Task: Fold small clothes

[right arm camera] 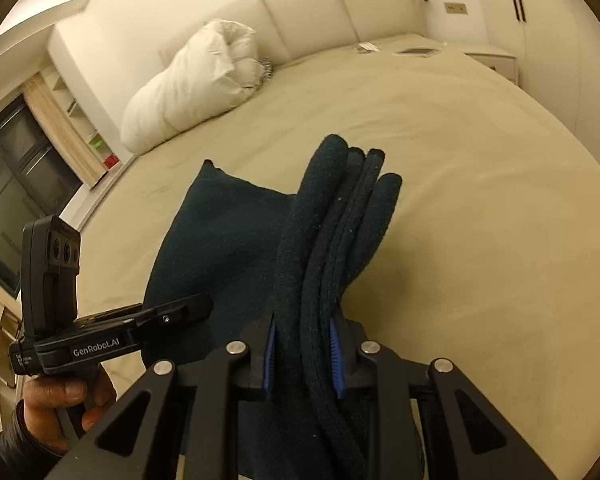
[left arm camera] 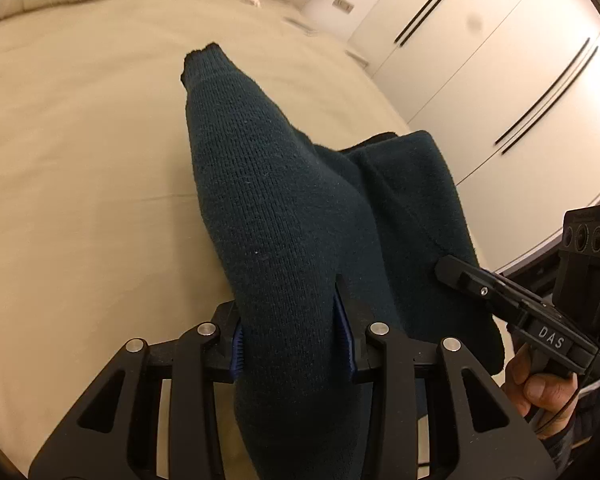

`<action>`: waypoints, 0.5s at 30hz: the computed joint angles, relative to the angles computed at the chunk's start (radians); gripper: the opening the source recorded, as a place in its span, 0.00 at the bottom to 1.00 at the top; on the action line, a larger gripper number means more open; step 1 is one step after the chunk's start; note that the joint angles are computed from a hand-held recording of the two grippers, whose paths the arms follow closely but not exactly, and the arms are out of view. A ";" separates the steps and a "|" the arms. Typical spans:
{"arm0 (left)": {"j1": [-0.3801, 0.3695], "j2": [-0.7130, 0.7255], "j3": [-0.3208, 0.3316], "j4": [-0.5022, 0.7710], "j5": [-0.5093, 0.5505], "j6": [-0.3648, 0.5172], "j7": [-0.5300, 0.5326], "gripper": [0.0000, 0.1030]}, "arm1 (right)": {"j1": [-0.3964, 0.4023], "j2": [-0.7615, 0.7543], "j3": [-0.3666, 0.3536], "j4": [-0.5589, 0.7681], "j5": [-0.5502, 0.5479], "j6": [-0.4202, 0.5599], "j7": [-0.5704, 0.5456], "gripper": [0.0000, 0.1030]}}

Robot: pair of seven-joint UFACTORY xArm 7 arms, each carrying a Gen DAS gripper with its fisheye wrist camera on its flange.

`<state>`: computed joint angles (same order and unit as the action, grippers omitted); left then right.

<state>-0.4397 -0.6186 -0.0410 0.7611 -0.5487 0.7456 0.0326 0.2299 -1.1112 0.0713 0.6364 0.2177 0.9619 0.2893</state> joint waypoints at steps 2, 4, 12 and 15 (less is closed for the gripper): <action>0.022 -0.097 0.019 -0.020 0.020 0.047 -0.014 0.32 | 0.022 -0.024 0.031 0.032 0.018 0.017 0.023 0.23; 0.053 -0.223 0.047 -0.041 0.060 0.121 -0.018 0.33 | 0.050 -0.047 0.057 0.062 0.043 0.030 0.051 0.23; 0.190 -0.611 0.171 -0.050 0.222 0.490 0.007 0.33 | 0.180 -0.106 0.224 0.068 0.148 0.005 0.216 0.23; 0.255 -0.730 0.263 -0.052 0.272 0.673 0.032 0.33 | 0.239 -0.165 0.269 -0.015 0.191 -0.029 0.300 0.23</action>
<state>-0.1849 -1.3482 0.2220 0.7089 -0.2769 1.4185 0.0645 0.4685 -1.2765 0.3401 0.6219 0.4084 0.9327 0.5892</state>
